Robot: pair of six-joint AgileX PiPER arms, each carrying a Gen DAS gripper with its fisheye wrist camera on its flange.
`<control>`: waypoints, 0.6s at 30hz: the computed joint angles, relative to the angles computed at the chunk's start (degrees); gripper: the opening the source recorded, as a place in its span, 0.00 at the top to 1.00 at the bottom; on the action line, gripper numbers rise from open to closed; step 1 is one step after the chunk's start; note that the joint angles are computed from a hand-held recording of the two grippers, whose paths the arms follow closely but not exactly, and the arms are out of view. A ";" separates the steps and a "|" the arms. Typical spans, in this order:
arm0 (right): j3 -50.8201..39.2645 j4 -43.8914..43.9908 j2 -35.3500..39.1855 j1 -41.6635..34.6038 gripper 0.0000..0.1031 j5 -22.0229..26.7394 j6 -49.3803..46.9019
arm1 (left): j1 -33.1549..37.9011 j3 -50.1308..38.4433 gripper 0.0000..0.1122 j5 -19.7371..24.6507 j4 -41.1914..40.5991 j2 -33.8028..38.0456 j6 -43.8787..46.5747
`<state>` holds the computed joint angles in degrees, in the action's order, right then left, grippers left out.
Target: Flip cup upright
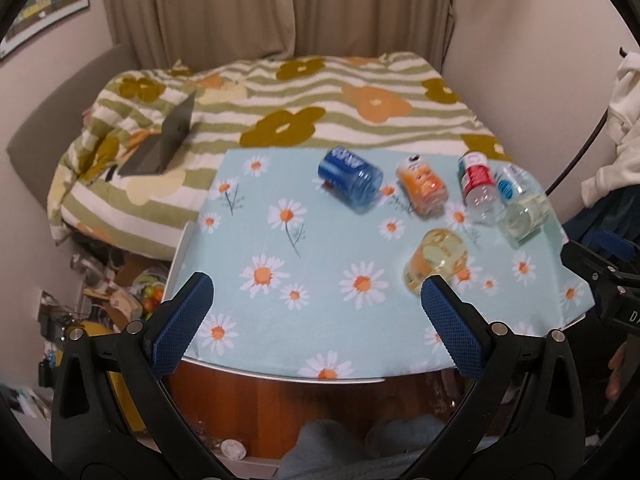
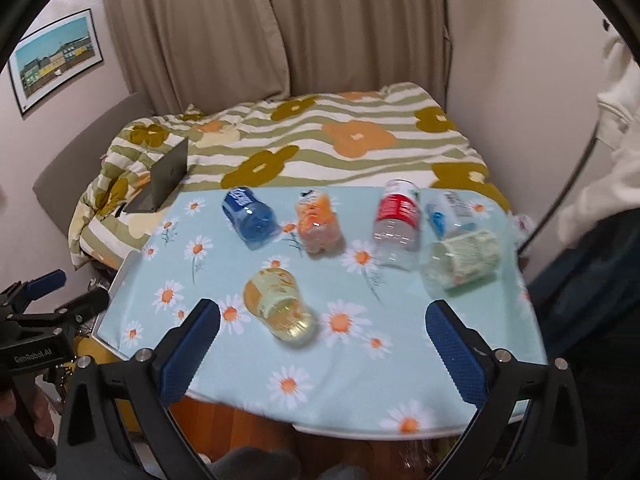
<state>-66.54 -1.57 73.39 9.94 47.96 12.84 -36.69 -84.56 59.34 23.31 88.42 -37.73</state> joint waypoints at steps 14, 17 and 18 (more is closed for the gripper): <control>0.54 -3.95 -6.59 -3.59 0.00 6.55 0.85 | -8.29 -1.10 0.08 3.97 7.80 -2.25 -7.75; 0.84 -3.20 -7.04 -4.14 0.00 6.47 0.54 | -8.88 -1.35 0.08 4.34 8.54 -2.40 -7.84; 0.91 -3.46 -7.22 -4.05 0.00 6.48 0.72 | -8.89 -1.46 0.08 4.34 8.54 -2.43 -7.76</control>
